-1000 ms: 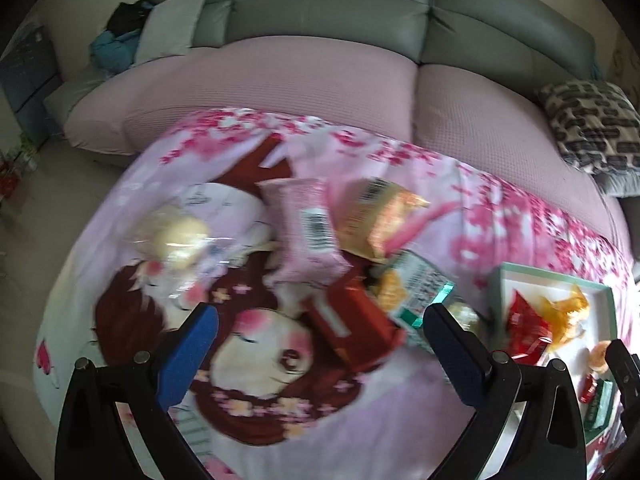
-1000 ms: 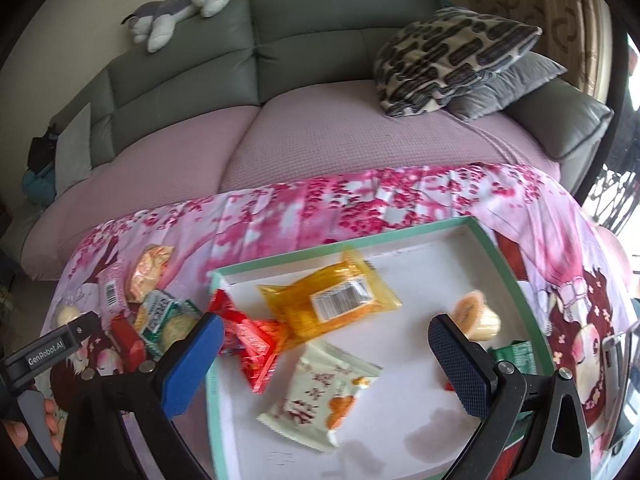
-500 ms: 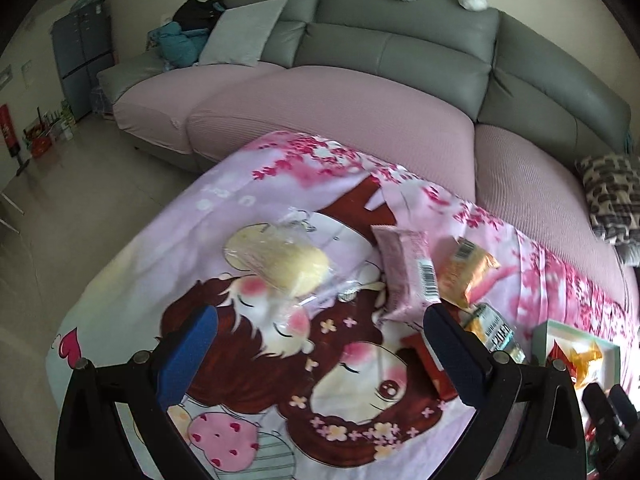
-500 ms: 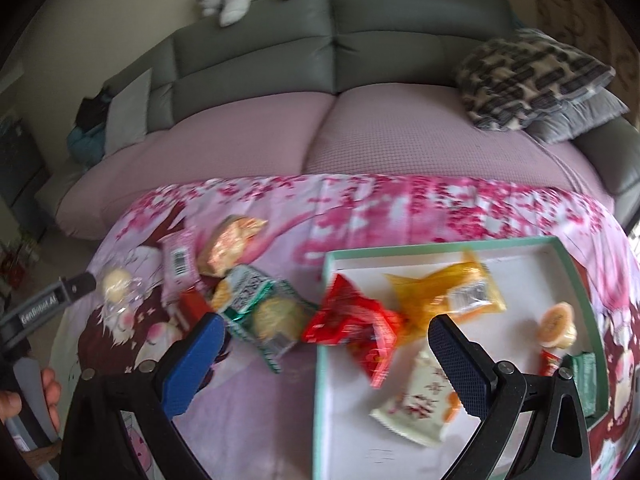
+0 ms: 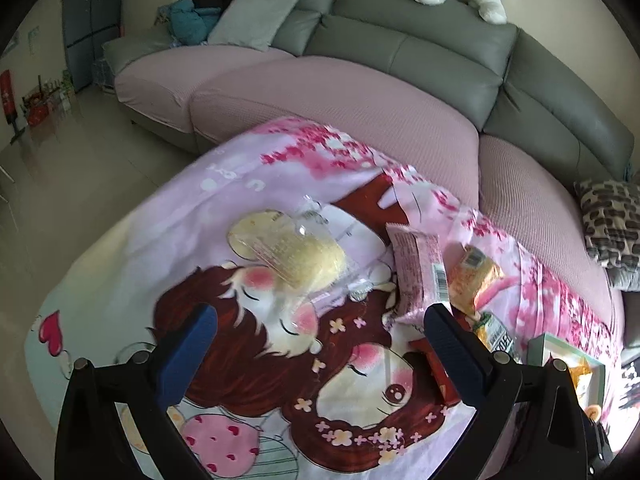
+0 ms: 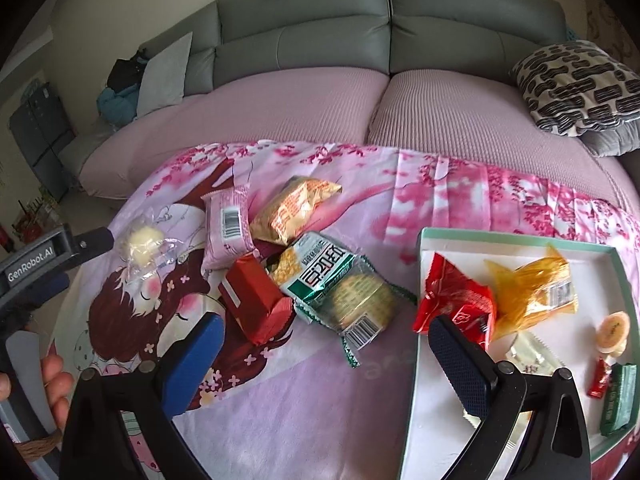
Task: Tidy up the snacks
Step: 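Move the left tool to the red box while the right tool approaches the green-and-white packet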
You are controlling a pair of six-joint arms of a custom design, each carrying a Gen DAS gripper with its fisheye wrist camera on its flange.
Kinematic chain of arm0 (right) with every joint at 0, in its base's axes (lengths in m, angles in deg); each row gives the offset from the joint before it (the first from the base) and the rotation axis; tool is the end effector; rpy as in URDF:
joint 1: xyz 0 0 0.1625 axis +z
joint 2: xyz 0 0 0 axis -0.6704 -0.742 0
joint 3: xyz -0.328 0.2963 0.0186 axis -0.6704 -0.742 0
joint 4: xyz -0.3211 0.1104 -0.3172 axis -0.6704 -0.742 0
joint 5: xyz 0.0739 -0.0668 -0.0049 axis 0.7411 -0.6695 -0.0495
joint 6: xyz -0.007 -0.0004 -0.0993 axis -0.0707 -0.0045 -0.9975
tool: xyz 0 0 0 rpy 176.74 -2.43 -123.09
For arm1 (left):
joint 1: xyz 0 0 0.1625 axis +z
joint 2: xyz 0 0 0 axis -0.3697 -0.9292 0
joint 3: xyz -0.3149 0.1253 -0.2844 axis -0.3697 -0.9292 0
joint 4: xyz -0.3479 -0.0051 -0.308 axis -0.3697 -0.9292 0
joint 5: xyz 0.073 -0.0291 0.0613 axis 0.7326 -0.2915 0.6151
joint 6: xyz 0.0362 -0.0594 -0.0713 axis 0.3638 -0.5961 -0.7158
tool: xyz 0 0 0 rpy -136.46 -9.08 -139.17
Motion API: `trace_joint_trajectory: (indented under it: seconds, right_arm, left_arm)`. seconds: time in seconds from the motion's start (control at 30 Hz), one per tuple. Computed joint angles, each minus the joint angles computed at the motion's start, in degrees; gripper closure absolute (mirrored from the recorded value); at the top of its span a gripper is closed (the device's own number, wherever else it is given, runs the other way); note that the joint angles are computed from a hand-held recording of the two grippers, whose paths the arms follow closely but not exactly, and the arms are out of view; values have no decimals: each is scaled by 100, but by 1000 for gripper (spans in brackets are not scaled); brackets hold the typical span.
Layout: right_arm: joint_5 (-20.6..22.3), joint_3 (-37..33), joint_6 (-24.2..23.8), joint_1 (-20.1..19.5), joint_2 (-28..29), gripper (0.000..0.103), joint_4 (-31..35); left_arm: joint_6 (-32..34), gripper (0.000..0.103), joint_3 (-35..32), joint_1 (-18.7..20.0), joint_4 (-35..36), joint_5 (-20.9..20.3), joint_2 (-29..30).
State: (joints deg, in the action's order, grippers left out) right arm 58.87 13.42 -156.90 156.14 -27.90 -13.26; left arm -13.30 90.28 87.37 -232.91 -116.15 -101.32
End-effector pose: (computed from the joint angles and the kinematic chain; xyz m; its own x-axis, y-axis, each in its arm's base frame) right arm 0.3341 -0.6241 0.0581 -0.7482 0.3454 0.5664 -0.1720 0.7235 -0.6685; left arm -0.1138 -0.7280 0.2840 -0.8086 0.0953 -0.5806 0.3972 0.8164 -0.4192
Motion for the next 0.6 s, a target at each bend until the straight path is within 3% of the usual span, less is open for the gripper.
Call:
trace_joint_trajectory:
  seconds: [0.4,0.6]
  right_arm:
    - [-40,135,157,-159,-66,0,-71]
    - [73,264,6,-183,-165,0,-285]
  left_arm:
    - [-89,0,-83,-44,402,-174,255]
    - [-73,0,-64,-97,480,-211,323]
